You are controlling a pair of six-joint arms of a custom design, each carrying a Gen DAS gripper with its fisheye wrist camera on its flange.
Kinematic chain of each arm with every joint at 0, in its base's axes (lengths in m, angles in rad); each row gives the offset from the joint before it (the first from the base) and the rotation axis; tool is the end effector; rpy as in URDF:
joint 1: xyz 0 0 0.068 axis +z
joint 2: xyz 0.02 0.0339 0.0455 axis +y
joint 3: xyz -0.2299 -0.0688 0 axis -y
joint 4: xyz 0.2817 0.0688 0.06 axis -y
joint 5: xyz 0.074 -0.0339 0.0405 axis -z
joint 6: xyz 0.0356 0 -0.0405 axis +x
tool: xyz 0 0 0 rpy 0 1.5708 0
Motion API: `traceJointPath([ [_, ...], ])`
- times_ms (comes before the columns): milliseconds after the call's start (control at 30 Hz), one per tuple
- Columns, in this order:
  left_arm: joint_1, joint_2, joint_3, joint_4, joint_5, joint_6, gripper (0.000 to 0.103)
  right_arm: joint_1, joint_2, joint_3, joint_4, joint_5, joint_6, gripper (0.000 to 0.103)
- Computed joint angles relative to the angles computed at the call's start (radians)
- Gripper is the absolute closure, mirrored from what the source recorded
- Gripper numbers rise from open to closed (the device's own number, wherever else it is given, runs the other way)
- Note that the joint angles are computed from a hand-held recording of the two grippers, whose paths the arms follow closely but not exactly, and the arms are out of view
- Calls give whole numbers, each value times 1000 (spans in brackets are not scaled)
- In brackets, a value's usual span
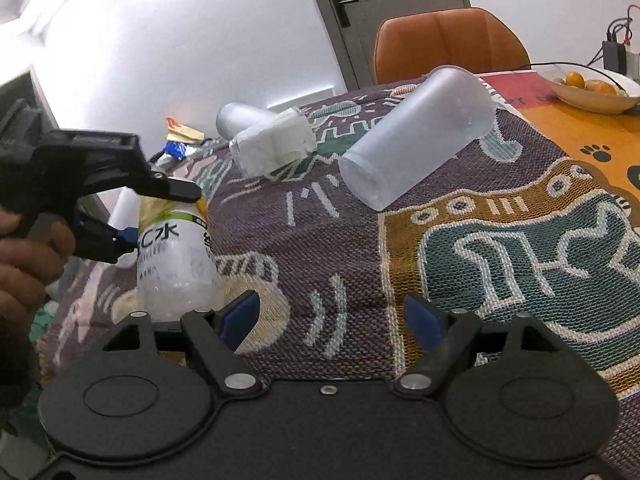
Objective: Flip cup upright
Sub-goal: 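Rotate the held lemon-label bottle upright with the right gripper, then lower the upright bottle onto the blanket and open the right gripper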
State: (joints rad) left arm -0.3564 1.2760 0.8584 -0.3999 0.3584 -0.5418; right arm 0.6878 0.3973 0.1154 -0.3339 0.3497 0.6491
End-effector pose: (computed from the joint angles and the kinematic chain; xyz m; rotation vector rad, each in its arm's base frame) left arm 0.2847 -0.1193 0.1958 -0.0528 2.4919 -0.8326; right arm 0.1491 0.1067 0.1197 0.1557 2.1650 0.3935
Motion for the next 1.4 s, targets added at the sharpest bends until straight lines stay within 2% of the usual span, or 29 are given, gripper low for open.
traceJointPath([
  [367, -38, -218, -145, 111, -92, 107, 43, 4, 85, 36, 52, 30, 23, 23],
  [567, -96, -317, -234, 214, -230, 200, 43, -5, 160, 58, 109, 19, 24, 23],
  [867, -166, -355, -304, 288, -363, 350, 43, -23, 304, 101, 202, 6, 29, 23],
  [1000, -190, -349, -322, 307, -372, 399, 43, -18, 349, 114, 220, 1, 32, 23],
  [1100, -184, -335, -304, 274, -347, 390, 37, -12, 359, 120, 220, 6, 33, 23],
  [1233, -180, -367, -320, 269, -340, 372, 17, -10, 330, 111, 204, 13, 32, 23],
  [1400, -202, -434, -353, 263, -375, 369, 9, 7, 261, 91, 162, 37, 38, 19],
])
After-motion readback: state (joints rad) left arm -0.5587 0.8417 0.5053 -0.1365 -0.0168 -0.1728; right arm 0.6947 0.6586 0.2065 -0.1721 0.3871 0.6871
